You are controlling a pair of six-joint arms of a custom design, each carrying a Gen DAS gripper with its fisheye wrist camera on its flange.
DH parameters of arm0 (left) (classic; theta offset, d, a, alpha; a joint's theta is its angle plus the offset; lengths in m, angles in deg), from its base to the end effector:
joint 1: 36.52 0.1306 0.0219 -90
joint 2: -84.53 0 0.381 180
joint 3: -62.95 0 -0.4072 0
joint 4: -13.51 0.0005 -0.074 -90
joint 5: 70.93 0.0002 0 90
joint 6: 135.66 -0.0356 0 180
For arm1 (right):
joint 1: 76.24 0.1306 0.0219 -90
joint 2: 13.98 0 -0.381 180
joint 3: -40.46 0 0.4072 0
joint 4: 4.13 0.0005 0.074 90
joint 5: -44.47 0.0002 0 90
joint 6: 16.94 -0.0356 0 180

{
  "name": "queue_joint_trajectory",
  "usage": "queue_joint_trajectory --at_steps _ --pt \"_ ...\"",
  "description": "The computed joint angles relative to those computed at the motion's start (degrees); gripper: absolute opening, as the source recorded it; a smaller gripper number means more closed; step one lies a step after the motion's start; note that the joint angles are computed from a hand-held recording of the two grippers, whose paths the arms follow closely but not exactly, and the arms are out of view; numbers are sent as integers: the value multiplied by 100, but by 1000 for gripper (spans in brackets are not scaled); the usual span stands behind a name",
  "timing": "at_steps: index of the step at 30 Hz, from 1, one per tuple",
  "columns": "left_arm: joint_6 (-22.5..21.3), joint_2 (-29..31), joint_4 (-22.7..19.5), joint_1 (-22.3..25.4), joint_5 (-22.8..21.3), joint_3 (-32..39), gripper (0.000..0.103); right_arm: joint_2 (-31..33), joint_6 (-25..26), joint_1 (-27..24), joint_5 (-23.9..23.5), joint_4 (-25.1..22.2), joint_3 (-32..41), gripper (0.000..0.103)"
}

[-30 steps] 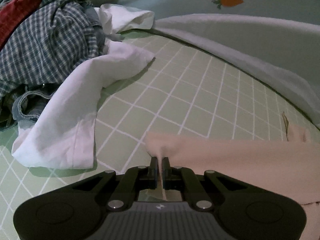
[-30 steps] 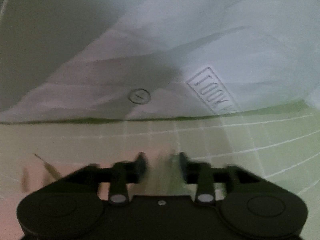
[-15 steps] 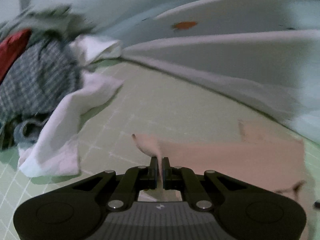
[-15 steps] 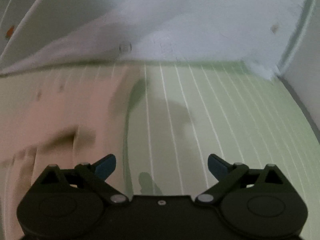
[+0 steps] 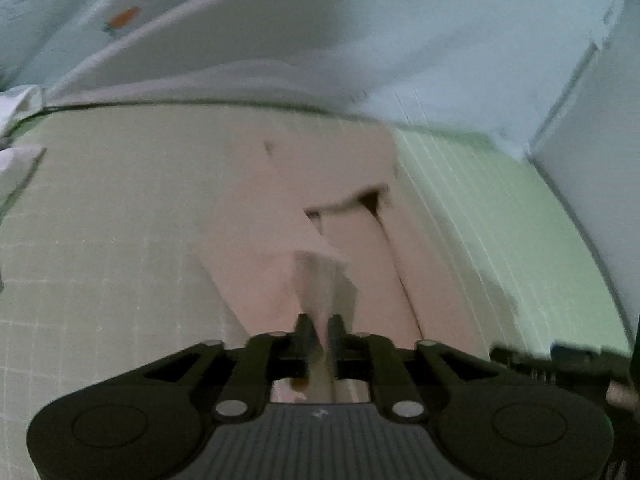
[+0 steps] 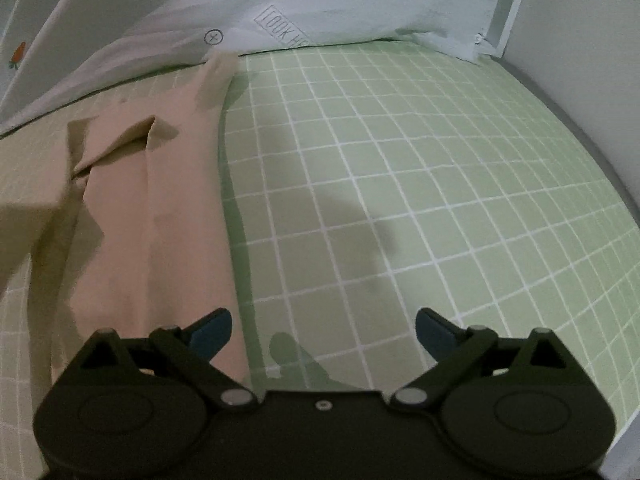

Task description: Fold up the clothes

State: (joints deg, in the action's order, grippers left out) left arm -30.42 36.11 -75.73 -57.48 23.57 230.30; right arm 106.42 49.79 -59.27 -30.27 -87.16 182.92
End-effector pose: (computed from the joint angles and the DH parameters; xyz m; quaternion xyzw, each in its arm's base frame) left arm 0.6246 -0.2428 0.5655 0.0596 0.9471 -0.1327 0.2861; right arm 0.6193 0.1787 0.5173 0.0860 0.9562 -0.0352 0.2775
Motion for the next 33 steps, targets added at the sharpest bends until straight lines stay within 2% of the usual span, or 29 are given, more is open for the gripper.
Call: queue_joint_trajectory --at_steps 1,2,4,5,7,12,14,17,18,22,24,26,29,30,31,33 --pt "4 -25 -26 -9 -54 -35 39 -7 5 -1 -10 25 -8 100" --pt "8 -59 -43 -18 -109 -90 47 -26 42 0 -24 73 -35 100" --pt "45 -210 33 -26 -258 -333 70 -63 123 5 -54 171 -85 100" --pt "77 -315 113 -26 -352 -499 73 -95 171 8 -89 259 -134 101" --pt "169 -565 321 -22 -580 -893 90 -149 267 21 -225 513 -227 103" --pt "352 -1183 791 -4 -1250 -1797 99 -78 623 103 -840 1152 -158 103" --pt "409 -1417 974 17 -1422 -2152 99 34 826 178 -1099 1315 11 103" --pt "484 -1613 1032 48 -1586 -2441 100 294 1155 303 -1420 1378 382 102" --pt "504 -1673 1042 56 -1645 -2529 100 388 1259 348 -1572 1395 500 98" --pt "567 -1936 1039 81 -1864 -2877 100 787 1325 419 -2124 1120 1017 68" --pt "620 -2097 1047 109 -1926 -3086 100 994 1290 449 -2227 901 1281 66" --pt "646 -2227 1083 138 -1953 -3251 100 1082 1263 453 -2220 764 1360 58" --pt "684 -2432 1223 201 -1901 -3513 100 1013 1143 431 -2261 905 1185 34" --pt "697 -2501 1283 226 -1869 -3600 100 990 1130 417 -2310 954 1145 11" --pt "711 -2549 1339 251 -1849 -3658 100 940 1079 411 -2341 1027 1080 4" --pt "719 -2601 1415 269 -1853 -3720 100 783 1009 393 -2399 1240 852 2"
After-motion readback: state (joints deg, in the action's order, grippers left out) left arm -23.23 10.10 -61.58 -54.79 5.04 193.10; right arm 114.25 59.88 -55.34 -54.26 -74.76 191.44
